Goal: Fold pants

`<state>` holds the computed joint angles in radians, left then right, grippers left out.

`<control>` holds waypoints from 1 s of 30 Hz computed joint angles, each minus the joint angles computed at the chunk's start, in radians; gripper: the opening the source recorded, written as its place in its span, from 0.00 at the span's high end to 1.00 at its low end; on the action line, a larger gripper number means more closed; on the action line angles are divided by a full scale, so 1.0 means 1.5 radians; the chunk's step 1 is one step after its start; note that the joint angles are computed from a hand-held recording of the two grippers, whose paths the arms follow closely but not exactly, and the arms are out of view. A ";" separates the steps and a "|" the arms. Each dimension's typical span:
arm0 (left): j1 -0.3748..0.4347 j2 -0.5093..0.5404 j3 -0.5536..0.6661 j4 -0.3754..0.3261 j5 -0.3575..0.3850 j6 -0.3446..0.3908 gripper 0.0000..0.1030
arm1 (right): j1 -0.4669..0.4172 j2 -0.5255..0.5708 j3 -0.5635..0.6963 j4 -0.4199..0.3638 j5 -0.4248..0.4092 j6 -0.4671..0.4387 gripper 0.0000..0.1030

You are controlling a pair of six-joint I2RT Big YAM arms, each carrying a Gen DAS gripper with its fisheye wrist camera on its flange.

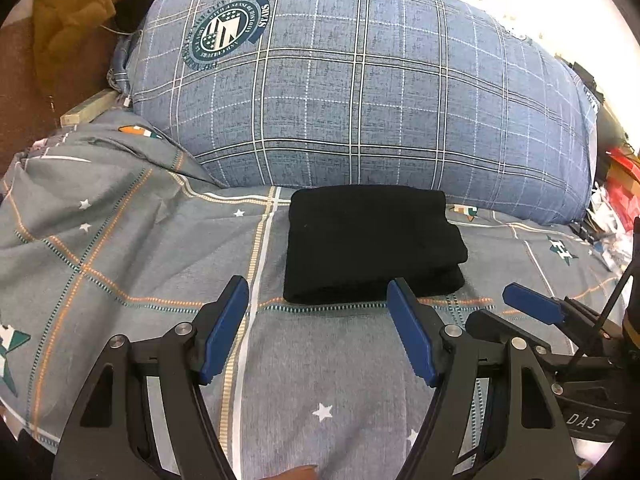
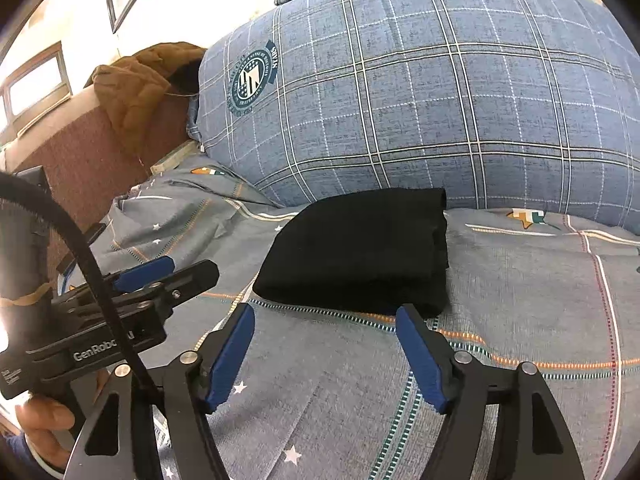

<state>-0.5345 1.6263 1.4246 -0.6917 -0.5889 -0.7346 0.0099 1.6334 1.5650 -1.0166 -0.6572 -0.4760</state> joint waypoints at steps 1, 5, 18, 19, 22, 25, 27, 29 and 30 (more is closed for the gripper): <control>-0.002 -0.001 -0.001 -0.002 -0.003 -0.001 0.30 | -0.001 0.000 -0.001 -0.001 -0.001 -0.002 0.30; -0.009 -0.003 -0.007 -0.009 -0.012 -0.008 0.30 | 0.001 -0.003 -0.006 -0.006 0.004 -0.006 0.29; -0.028 -0.020 -0.018 -0.015 -0.038 -0.008 0.30 | 0.004 -0.034 -0.029 0.000 0.015 -0.018 0.28; -0.030 -0.021 -0.018 -0.015 -0.042 -0.008 0.30 | 0.004 -0.036 -0.030 0.000 0.015 -0.017 0.28; -0.035 -0.024 -0.019 -0.022 -0.050 -0.011 0.30 | 0.003 -0.041 -0.033 -0.002 0.013 -0.021 0.27; -0.041 -0.028 -0.021 -0.030 -0.064 -0.010 0.30 | 0.000 -0.048 -0.040 0.001 0.005 -0.017 0.26; -0.046 -0.031 -0.025 -0.032 -0.074 -0.010 0.30 | -0.004 -0.049 -0.042 0.002 -0.004 -0.015 0.26; -0.050 -0.034 -0.030 -0.031 -0.081 -0.014 0.30 | -0.005 -0.053 -0.046 0.006 -0.005 -0.011 0.26; -0.051 -0.035 -0.034 -0.030 -0.080 -0.017 0.30 | -0.005 -0.054 -0.047 0.007 -0.005 -0.011 0.26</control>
<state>-0.6103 1.5733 1.3742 -0.7374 -0.7091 -0.7599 0.0029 1.5526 1.4943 -1.0060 -0.6647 -0.4921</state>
